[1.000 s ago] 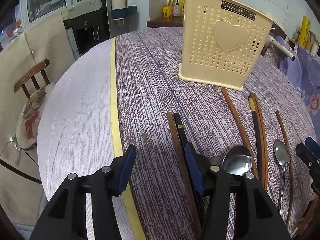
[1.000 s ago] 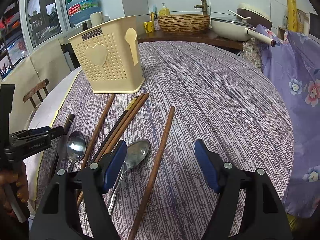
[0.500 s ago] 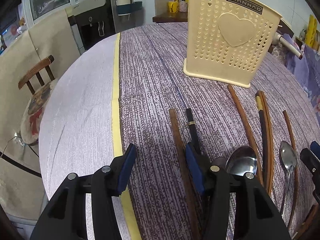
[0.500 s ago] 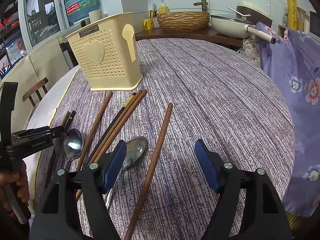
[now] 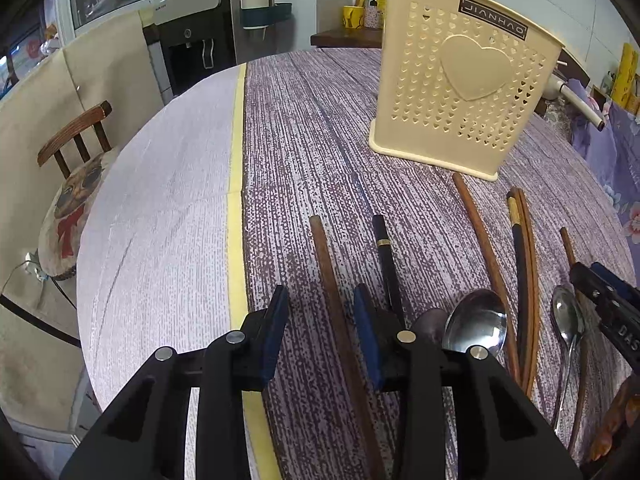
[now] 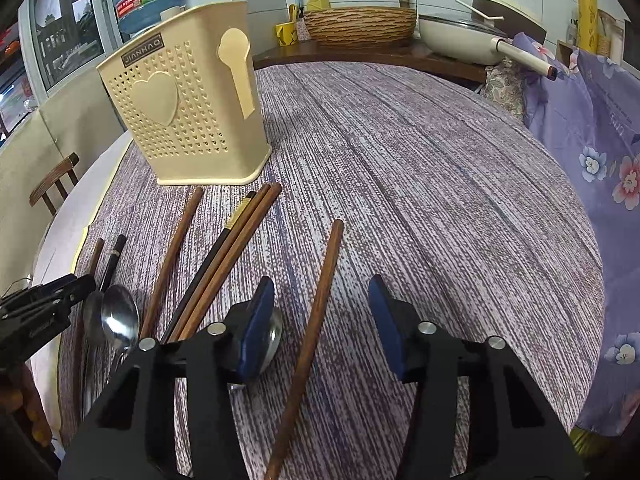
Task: Organize utensils
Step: 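Grasp a dark chopstick with the left tool while the right tool grasps a brown chopstick, then lower the left tool's chopstick into the cream basket and open while the right tool does likewise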
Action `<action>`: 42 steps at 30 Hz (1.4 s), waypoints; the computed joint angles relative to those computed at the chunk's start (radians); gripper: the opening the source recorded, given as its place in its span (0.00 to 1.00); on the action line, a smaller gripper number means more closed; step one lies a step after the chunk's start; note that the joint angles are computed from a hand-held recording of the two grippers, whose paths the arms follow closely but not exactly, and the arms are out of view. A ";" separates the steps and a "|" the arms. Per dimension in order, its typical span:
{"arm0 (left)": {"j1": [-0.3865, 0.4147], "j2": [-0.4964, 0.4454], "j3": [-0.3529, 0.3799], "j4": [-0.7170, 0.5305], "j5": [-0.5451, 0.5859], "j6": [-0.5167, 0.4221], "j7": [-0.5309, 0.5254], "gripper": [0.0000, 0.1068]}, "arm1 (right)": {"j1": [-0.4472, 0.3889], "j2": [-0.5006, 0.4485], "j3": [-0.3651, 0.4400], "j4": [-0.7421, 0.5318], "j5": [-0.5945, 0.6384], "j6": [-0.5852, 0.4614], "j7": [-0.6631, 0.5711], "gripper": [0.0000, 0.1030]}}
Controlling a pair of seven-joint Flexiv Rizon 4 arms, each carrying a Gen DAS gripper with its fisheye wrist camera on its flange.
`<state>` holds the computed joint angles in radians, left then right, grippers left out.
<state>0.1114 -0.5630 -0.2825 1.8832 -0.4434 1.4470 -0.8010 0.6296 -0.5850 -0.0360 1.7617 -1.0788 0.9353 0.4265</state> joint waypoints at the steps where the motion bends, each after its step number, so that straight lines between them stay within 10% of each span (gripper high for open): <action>1: 0.007 0.001 -0.008 0.003 -0.004 -0.002 0.003 0.32 | -0.005 -0.006 0.005 -0.008 0.014 -0.001 -0.013 0.41; 9: 0.016 -0.003 -0.029 0.027 0.013 0.062 0.007 0.32 | 0.005 -0.041 0.013 -0.072 0.107 -0.062 -0.144 0.25; 16: 0.005 -0.016 -0.017 -0.007 0.042 0.037 -0.011 0.09 | 0.008 -0.055 -0.014 -0.083 0.101 -0.014 -0.151 0.11; 42: 0.081 -0.033 -0.121 -0.049 -0.091 -0.029 0.098 0.07 | -0.013 -0.019 -0.100 -0.010 -0.104 0.212 0.069 0.09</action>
